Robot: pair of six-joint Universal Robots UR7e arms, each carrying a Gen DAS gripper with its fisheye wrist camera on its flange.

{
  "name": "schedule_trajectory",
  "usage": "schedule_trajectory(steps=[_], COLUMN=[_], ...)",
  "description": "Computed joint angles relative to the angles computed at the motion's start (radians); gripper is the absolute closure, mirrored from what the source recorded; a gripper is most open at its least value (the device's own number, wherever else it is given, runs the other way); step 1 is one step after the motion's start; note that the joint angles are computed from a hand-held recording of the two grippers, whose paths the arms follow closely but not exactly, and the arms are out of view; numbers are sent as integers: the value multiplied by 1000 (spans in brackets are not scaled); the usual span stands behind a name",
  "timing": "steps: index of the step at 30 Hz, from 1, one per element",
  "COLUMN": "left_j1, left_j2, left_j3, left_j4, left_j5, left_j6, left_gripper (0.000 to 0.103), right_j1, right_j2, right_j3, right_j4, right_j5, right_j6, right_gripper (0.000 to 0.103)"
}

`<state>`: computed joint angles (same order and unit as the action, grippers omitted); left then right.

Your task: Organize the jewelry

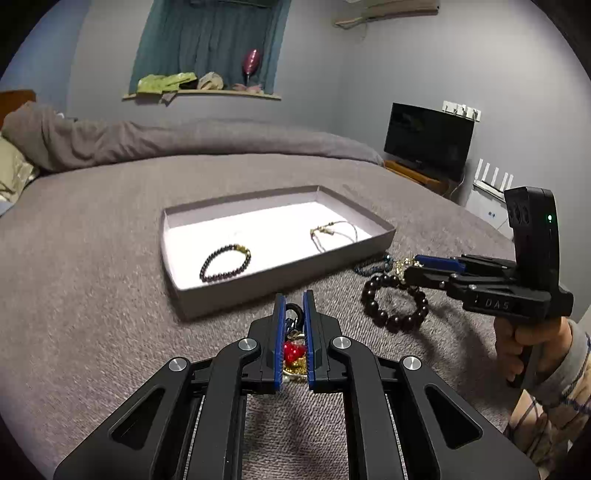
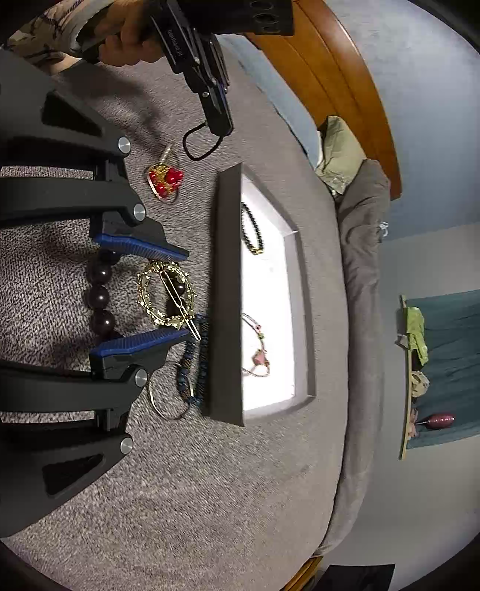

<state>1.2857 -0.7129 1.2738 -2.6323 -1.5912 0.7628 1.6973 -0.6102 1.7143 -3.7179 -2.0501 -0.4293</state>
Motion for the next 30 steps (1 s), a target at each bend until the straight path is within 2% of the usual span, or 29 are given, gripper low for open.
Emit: schedule_trajectory(steps=[6,9,11,13,14,20,23,28,29,30], left_j1=[3,15,15,16,17,15,14,7,7,7], left_j2=[0,15,28,35,37,51,60,79,81,82], left_j3=[-15,-56,-69,-62,-58,-46,-41,-43,-47,-51], left_j4=[17,90,115,112,114,115,96,52,49,52], left_j5=[-12,-24,8,36,40,71,90,140,139,136], left_j6=[-8,-40,-34,-12,-4,25,39,65,63,61], left_gripper=[93,93,92,82,81,84,80,80,82,88], right_j1=[5,5,5,5,6,6,4,1,1,2], right_j2=[-10,-10,-6,-4,-3,1,0,0,0,1], right_j3=[12,15,15,15,14,8,9,10,10,9], right_j4=[-17,-14,-15,-13,-12,-11,-13,-14,-14,-14], right_j5=[-2,-1,-3,-1,-1,1,3,9,9,9], right_j6=[-3,0,2,4,1,-2,-2,3,3,1], right_gripper=[66,66,66,66,66,66,66,66,66,66])
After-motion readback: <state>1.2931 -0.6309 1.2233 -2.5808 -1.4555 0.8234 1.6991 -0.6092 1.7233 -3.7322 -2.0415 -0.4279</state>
